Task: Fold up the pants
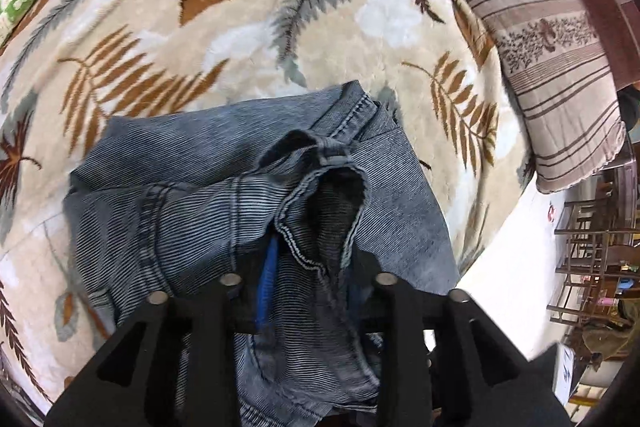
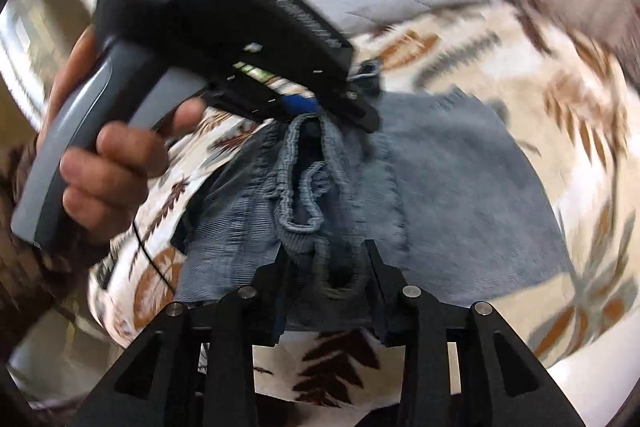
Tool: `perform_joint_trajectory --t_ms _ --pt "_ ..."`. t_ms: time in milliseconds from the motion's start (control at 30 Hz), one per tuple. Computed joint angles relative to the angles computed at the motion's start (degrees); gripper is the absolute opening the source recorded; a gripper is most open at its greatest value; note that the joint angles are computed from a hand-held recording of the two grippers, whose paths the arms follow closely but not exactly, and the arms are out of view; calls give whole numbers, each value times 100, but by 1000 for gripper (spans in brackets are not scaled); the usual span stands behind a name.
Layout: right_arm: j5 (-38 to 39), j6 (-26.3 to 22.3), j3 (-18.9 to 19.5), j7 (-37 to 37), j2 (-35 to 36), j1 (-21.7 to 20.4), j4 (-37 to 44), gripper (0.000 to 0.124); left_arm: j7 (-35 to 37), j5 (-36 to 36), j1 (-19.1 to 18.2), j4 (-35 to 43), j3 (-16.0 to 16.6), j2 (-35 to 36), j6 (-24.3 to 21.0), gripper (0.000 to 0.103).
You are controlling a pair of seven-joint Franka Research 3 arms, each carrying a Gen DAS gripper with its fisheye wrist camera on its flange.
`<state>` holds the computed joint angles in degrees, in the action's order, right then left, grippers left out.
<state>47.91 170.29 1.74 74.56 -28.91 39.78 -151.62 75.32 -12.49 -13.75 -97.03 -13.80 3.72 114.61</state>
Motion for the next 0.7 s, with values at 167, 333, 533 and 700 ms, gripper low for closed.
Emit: perform_joint_trajectory --t_ms 167,333,533,700 --pt "1578 -335 -1034 -1103 -40 749 48 42 -193 645 -205 561 -118 435 -365 58" --pt "2336 -782 -1193 -1659 -366 593 -36 51 345 938 -289 970 -188 468 -815 58" --pt "2823 -1089 -1040 -1769 -812 147 -303 69 1635 1015 -112 1187 -42 110 -994 73" --pt "2738 -1363 -556 -1480 -612 -173 -185 69 2335 1244 -20 1351 21 288 -1349 76"
